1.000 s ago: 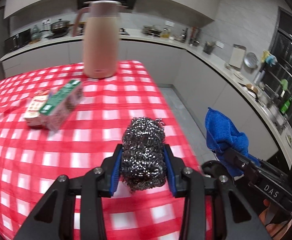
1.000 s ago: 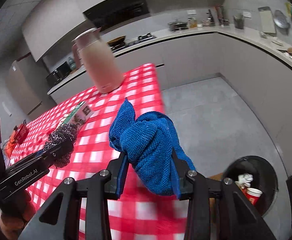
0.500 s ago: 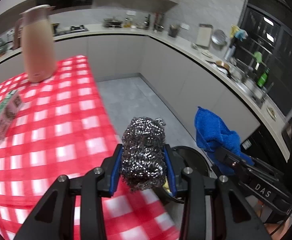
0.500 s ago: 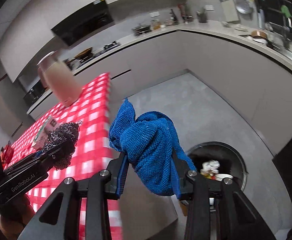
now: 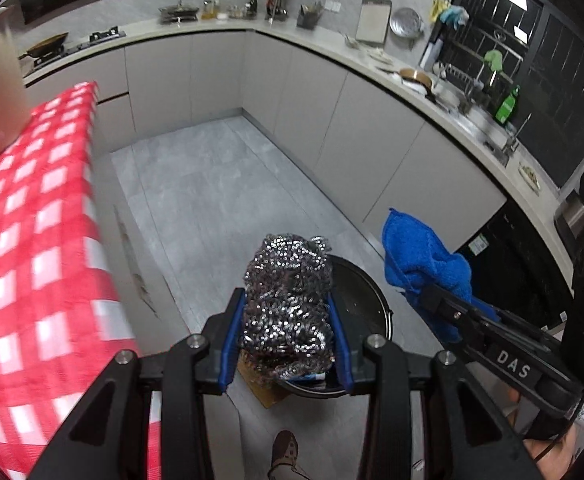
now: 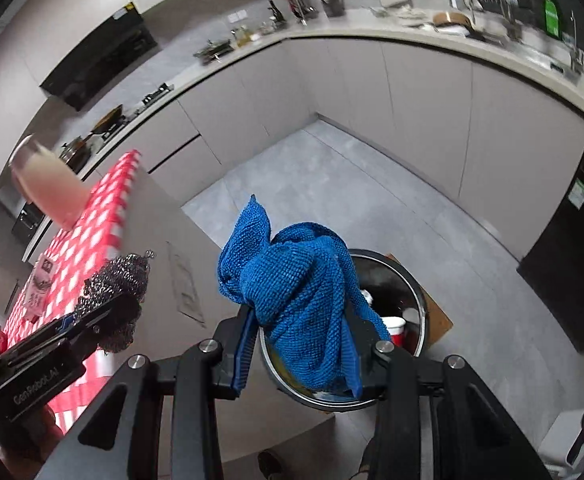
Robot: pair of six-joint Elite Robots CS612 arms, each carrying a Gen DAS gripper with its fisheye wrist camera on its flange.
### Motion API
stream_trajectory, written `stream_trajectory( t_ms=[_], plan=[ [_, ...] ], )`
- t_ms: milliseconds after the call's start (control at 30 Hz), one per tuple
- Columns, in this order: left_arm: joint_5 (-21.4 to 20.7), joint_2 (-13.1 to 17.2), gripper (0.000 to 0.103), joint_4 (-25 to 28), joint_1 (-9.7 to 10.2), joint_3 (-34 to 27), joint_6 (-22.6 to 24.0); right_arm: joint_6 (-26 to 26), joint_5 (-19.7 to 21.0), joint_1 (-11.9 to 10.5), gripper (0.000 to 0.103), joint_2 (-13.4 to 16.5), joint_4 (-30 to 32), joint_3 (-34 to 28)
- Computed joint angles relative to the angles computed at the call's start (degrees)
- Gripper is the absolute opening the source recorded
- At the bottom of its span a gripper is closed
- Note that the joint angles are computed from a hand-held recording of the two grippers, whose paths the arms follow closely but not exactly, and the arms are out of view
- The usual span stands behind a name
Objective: Collect trash
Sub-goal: 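Carry the scrubber and blue cloth over the black bin and open both tools, then move both tools back over the table toward the two cartons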
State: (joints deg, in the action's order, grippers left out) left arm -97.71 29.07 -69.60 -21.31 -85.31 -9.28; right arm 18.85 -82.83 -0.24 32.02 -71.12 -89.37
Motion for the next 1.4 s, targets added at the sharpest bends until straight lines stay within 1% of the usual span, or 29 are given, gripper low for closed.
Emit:
stream_trajectory(
  t_ms=[200,333,400,467,500,567,633,700,800,900,1033,1300,1400],
  plan=[
    [1.11,0.3,0.041,1.91,-1.44,1.57,-1.34,-0.72,2.98,-1.91,0.04,1.03,2.21,1.1],
    [2.38,0.46,0.041,3.46,-2.35,2.64,-1.19,-1.01,5.03,-2.91,0.04,1.37,3.08,2.26],
    [2.75,0.46,0.042,4.22,-2.59,3.16,-1.37,-1.96,5.7,-3.39,0.041,1.39,3.29,2.99],
    [2.9,0.3,0.044,5.1,-2.72,4.01,-2.12,-2.33,6.36,-3.65,0.045,1.32,3.39,3.74],
    [3.1,0.25,0.047,5.44,-2.77,4.3,-2.53,-2.31,6.45,-3.68,0.046,1.22,3.34,4.23],
    [3.44,0.16,0.054,5.91,-2.78,4.78,-3.62,-2.71,6.54,-3.83,0.063,0.96,3.69,5.18],
    [5.57,0.11,0.071,5.53,-3.07,4.85,-4.62,-3.19,6.58,-3.94,0.065,0.92,2.98,5.61],
    [6.19,0.06,0.072,4.45,-3.0,4.65,-5.23,-3.75,5.83,-3.91,0.065,0.62,2.56,6.06],
    [8.2,0.01,0.072,1.41,-3.0,3.71,-5.91,-3.39,5.2,-3.86,0.065,0.42,0.19,5.71],
    [8.6,-0.52,0.072,0.04,-2.63,3.11,-6.2,-3.72,4.94,-3.69,0.065,-0.05,-1.1,5.67],
    [9.48,-1.07,0.072,-0.35,-2.14,2.08,-6.1,-4.11,5.27,-2.8,0.065,-0.92,-2.17,5.83],
    [10.18,-1.27,0.072,-0.66,-0.07,0.2,-6.85,-3.95,5.07,-0.11,0.065,-2.52,-3.52,6.33],
    [10.2,-1.37,0.072,-0.3,0.99,-0.86,-6.99,-4.4,4.66,1.42,0.066,-3.43,-4.11,7.02]
  ],
)
